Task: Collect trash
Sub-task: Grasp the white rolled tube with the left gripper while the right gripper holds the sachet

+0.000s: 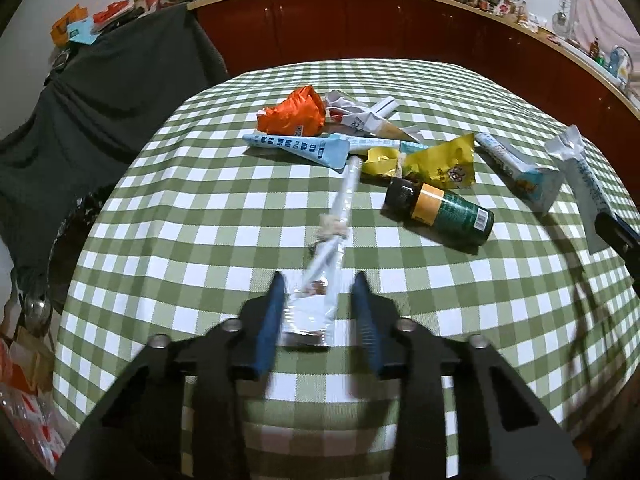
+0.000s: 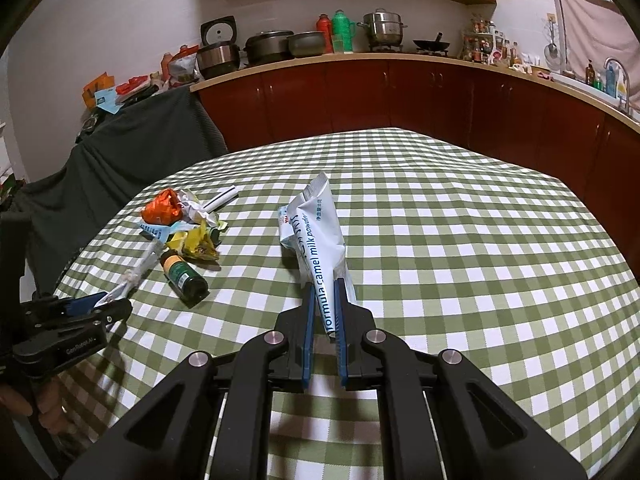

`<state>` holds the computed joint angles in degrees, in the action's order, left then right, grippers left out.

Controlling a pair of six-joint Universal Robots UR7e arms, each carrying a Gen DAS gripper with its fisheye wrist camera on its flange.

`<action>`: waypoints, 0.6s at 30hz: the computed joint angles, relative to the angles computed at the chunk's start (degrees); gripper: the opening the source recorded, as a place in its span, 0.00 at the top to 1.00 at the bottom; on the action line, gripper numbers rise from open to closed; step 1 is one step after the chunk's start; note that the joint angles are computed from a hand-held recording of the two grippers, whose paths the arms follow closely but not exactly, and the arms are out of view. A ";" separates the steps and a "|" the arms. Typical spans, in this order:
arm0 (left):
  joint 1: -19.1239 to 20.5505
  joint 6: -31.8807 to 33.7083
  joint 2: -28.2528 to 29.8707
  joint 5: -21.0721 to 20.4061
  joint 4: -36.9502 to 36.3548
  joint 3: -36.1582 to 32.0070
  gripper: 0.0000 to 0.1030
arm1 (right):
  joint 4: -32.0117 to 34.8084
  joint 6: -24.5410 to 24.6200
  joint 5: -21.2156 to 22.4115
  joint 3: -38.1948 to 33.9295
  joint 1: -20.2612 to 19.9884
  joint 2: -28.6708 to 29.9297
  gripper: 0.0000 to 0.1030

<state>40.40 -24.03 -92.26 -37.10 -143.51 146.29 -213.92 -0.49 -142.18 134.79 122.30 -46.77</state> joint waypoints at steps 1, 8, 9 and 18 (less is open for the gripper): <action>0.16 1.17 -0.28 -0.71 -0.72 0.15 0.81 | 0.15 0.07 -0.09 -0.04 0.14 0.03 0.90; 0.49 3.03 -0.95 -1.41 -2.27 0.68 0.85 | 1.40 0.26 -1.02 -0.86 1.22 0.33 0.91; 0.54 3.24 -1.02 -1.45 -2.42 0.72 0.85 | 1.59 0.33 -1.16 -0.96 1.39 0.38 0.91; -0.59 5.89 -3.52 0.41 -4.57 2.05 0.85 | 2.59 0.27 -2.30 -2.44 3.06 1.00 0.91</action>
<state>39.81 -18.14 -95.79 -36.69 -148.08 148.34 -211.34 -0.22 -144.48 132.35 125.35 -45.77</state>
